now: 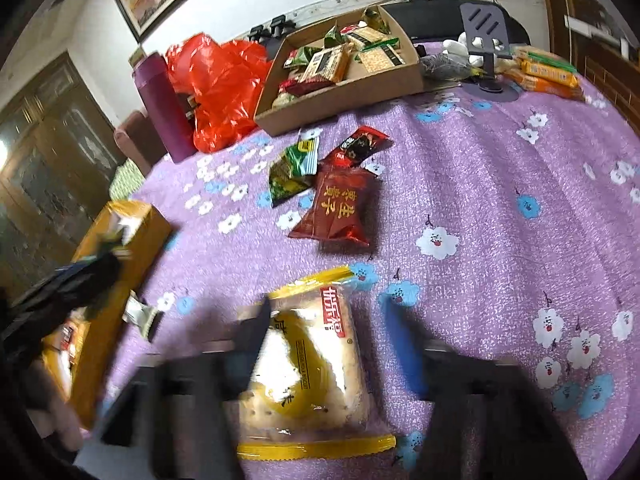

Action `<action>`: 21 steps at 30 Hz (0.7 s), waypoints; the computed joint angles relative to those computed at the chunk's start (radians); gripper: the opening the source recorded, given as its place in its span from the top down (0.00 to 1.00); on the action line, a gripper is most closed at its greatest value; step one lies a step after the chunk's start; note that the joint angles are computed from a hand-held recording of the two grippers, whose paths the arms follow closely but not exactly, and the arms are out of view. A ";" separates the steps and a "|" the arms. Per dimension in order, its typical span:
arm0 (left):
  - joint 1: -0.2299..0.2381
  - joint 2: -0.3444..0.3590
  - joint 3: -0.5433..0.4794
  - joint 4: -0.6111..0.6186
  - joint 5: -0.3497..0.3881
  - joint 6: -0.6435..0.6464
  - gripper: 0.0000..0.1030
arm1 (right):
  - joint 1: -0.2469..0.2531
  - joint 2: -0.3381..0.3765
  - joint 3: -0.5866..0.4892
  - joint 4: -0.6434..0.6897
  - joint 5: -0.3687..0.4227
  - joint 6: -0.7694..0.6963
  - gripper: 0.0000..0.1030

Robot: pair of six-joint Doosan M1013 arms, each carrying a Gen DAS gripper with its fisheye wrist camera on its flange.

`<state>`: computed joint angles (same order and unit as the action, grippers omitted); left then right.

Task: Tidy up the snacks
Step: 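Grasp a green pea snack bag with the left tool while the right tool holds the biscuit pack, then carry both snacks over the yellow tray and open both tools to drop them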

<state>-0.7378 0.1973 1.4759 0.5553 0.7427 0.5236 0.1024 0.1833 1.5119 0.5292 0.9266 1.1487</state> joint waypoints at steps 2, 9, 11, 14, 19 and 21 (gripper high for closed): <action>-0.010 -0.032 0.038 0.042 -0.019 -0.073 0.58 | 0.018 -0.010 0.010 -0.040 -0.026 -0.017 0.27; -0.041 -0.140 0.158 0.226 0.007 -0.325 0.58 | 0.117 -0.037 0.045 -0.294 -0.062 -0.014 0.24; -0.044 -0.176 0.199 0.274 0.014 -0.409 0.58 | 0.115 -0.040 0.045 -0.270 -0.041 -0.026 0.32; -0.050 -0.224 0.256 0.339 0.026 -0.528 0.58 | 0.119 -0.057 0.067 -0.276 -0.059 -0.013 0.32; -0.053 -0.277 0.326 0.408 0.046 -0.659 0.58 | 0.096 -0.071 0.072 -0.155 -0.020 -0.061 0.32; -0.048 -0.296 0.352 0.423 0.046 -0.704 0.58 | 0.102 -0.087 0.077 -0.131 -0.029 -0.084 0.32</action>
<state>-0.7862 -0.0985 1.8284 0.9784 0.7882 -0.1809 0.2043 0.0960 1.5886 0.3980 0.8980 1.0646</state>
